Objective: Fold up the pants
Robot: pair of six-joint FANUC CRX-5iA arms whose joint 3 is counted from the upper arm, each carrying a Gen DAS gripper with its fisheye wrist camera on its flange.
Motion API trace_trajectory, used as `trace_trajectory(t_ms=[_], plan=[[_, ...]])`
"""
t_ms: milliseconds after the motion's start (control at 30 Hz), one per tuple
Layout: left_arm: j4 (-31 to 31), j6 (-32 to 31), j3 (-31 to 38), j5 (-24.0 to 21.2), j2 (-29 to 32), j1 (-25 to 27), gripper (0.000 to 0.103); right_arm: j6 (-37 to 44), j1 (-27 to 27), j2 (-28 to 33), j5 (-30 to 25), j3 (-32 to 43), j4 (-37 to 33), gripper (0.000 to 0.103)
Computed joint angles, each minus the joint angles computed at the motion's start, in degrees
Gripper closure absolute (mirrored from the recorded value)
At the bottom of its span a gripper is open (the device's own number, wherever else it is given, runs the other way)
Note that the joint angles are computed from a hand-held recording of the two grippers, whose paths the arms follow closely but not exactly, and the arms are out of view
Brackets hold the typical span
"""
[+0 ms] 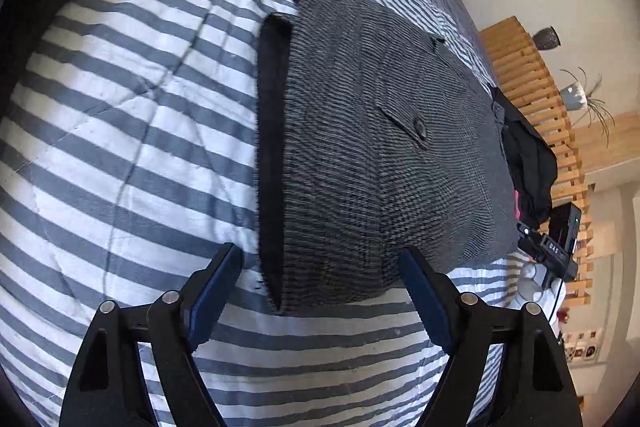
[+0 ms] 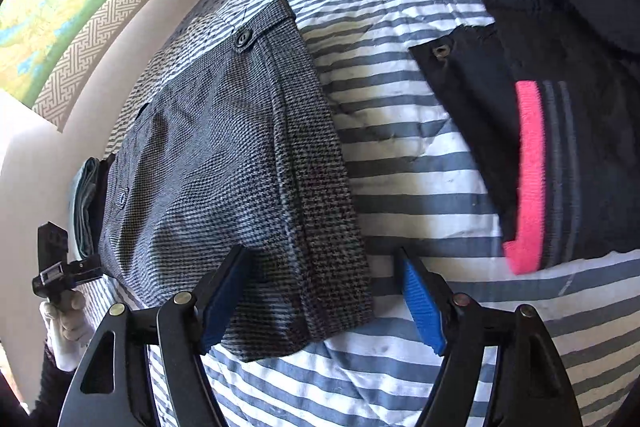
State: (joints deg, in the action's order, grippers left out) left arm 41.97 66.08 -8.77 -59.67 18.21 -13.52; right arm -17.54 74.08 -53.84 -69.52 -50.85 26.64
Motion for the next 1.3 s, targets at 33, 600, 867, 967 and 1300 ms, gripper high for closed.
trace_trajectory(t_ms=[33,600,867,967,1300], plan=[[-0.7,0.5,0.6,-0.4,0.4,-0.6,0.052,1.2,-1.6,1.2,2.3,0.1,0.1,0.03],[-6.2,-0.4,-3.1,-5.8,-13.9,1.2,0.084,-7.7,19.0,12.0,-17.5,16.6,3.3,0.081],[-13.7,-5.7,-17.5,-14.5,-29.6,8.0,0.072,-32.2,44.6,19.1,-20.9,18.7,0.5,0.08],[-17.9,-4.1,-18.6,-16.2,-30.9,10.0,0.061,-27.0,44.2,24.2,-17.7,20.3,-4.4,0.068],[-17.0,0.4,-10.5,-0.6,-24.4,5.3,0.043,-30.1,47.0,20.7,-30.7,19.5,0.1,0.067]])
